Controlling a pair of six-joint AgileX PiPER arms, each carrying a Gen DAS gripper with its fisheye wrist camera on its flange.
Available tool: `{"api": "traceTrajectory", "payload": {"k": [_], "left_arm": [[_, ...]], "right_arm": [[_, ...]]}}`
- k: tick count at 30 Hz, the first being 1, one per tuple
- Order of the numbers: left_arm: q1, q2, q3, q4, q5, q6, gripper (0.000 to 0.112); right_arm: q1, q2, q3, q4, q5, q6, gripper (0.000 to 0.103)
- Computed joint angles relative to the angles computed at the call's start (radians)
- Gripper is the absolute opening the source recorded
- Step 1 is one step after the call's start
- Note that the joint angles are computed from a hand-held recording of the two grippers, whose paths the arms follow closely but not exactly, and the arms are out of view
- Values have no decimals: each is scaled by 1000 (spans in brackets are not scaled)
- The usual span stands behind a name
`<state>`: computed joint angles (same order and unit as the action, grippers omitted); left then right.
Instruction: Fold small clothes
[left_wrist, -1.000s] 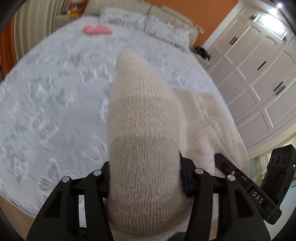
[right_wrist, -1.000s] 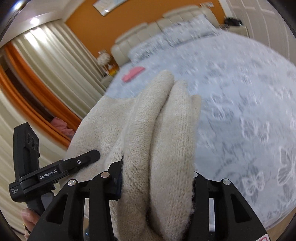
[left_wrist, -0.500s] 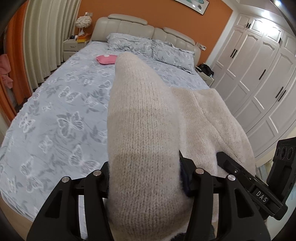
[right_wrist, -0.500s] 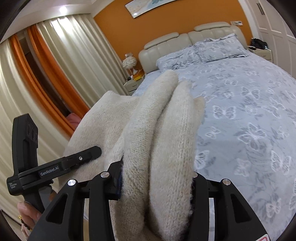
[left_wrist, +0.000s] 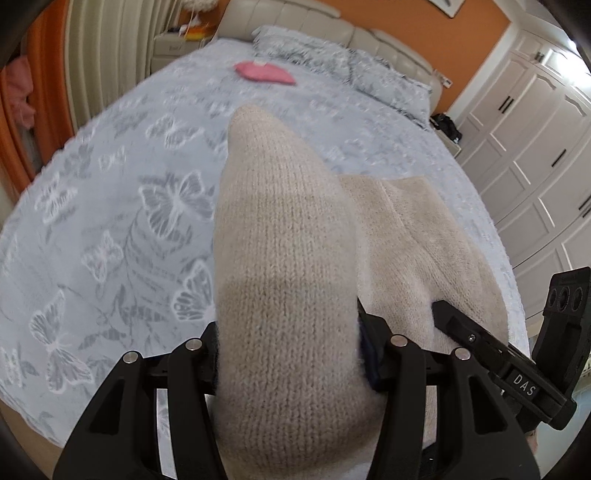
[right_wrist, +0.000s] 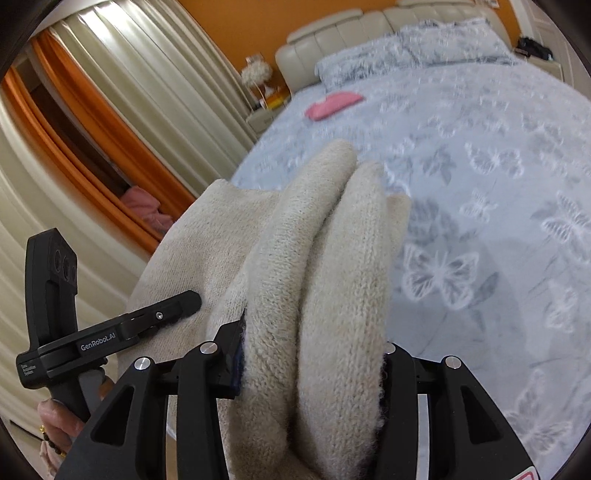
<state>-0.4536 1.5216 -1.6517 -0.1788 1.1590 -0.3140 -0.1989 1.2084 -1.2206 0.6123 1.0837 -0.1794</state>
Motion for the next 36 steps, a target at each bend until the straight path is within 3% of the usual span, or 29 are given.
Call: {"api": "traceTrajectory", "payload": {"k": [4, 6, 9, 10, 13, 14, 16, 20, 23, 26, 30, 33, 35, 36], "left_arm": [[48, -15, 254, -32, -195, 55, 58], [26, -3, 351, 80, -242, -10, 61], [28, -99, 459, 96, -317, -28, 63], [13, -131, 458, 141, -312, -60, 64], [-102, -182, 407, 356, -266, -195, 70], [-140, -186, 382, 398, -252, -222, 73], [-157, -165, 339, 389, -232, -200, 75], [-209, -83, 291, 400, -167, -194, 75], [-229, -47, 352, 416, -183, -228, 75], [-289, -44, 379, 527, -178, -280, 75], [-279, -54, 375, 504, -171, -261, 75], [-269, -60, 373, 489, -169, -250, 75], [-258, -79, 377, 469, -170, -244, 77], [-248, -89, 382, 454, -176, -242, 81]], "right_arm": [[37, 95, 125, -61, -85, -5, 47], [32, 120, 173, -137, -110, 40, 47], [6, -1, 217, -171, -134, 73, 48], [25, -30, 208, -211, -141, 96, 46], [71, -76, 143, -182, -95, 84, 24], [101, -71, 121, -189, -86, 99, 21], [182, -52, 91, -219, -93, 134, 14], [273, 70, 99, -317, -100, 197, 13], [291, 111, 150, -330, -124, 205, 9], [308, 79, 100, -336, -76, 240, 12], [309, -32, 103, -365, -59, 284, 12], [271, -68, 144, -399, -57, 308, 27], [240, -72, 166, -419, -72, 302, 64], [211, -72, 181, -413, -85, 285, 69]]}}
